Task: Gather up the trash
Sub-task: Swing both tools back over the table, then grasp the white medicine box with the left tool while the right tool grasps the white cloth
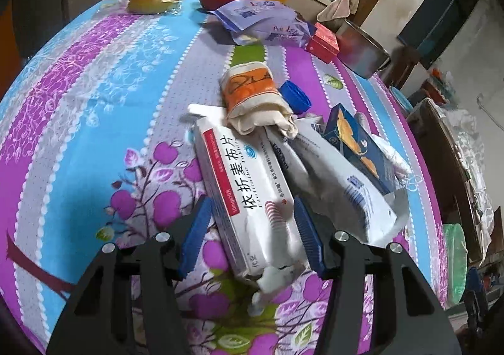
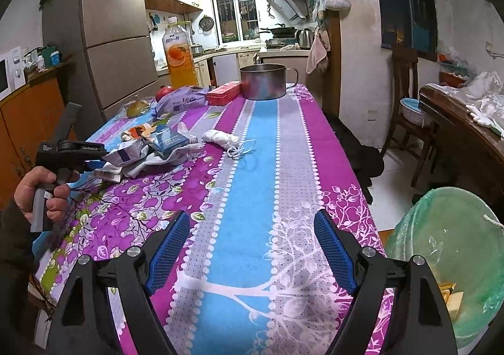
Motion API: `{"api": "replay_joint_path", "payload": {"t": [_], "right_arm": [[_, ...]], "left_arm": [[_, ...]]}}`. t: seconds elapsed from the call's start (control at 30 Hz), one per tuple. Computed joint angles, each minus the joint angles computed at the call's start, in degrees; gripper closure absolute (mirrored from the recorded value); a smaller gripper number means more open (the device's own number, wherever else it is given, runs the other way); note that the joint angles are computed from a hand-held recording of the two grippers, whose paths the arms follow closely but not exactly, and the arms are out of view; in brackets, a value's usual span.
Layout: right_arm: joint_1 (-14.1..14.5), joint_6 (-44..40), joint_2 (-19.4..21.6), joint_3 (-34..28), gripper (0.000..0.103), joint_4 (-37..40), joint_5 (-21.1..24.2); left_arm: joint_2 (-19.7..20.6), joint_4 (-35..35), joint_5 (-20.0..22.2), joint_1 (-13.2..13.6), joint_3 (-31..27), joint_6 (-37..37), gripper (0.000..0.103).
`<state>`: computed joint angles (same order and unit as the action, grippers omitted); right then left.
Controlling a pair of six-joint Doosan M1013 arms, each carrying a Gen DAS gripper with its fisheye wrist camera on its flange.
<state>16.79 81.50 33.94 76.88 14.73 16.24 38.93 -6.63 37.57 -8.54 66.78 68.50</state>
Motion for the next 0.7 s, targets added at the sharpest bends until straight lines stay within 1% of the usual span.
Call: {"api": "replay_joint_path", "payload": {"t": [0.07, 0.13, 0.23, 0.33, 0.47, 0.57, 0.7], "right_arm": [[0.09, -1.27, 0.36, -0.59, 0.021, 1.05, 0.56], [0.17, -2.93, 0.65, -1.09, 0.022, 2.38, 1.09], [0.46, -5.97, 1.33, -2.32, 0.022, 4.35, 2.04], [0.65, -7.80, 2.27, -4.19, 0.026, 4.83, 3.56], [0.85, -9.84, 3.75, -6.99, 0.034, 5.56, 5.68], [1.05, -10.66, 4.84, -8.97, 0.036, 5.34, 6.99], [1.18, -12.50, 6.01, -11.02, 0.037, 7.38, 8.60]], "left_arm": [[0.23, 0.95, -0.47, -0.10, -0.29, -1.20, 0.052], [0.43, 2.51, -0.79, -0.22, -0.35, -2.26, 0.061], [0.23, 1.95, -1.63, -0.10, 0.24, -1.50, 0.068], [-0.43, 0.62, -2.97, -0.04, 1.56, 0.41, 0.070], [-2.70, -1.71, -5.80, 0.19, 5.14, 3.69, 0.072], [-4.65, -2.10, -7.82, 0.57, 7.90, 4.97, 0.072], [-6.73, -2.78, -8.34, 1.62, 10.73, 7.11, 0.072]]}}
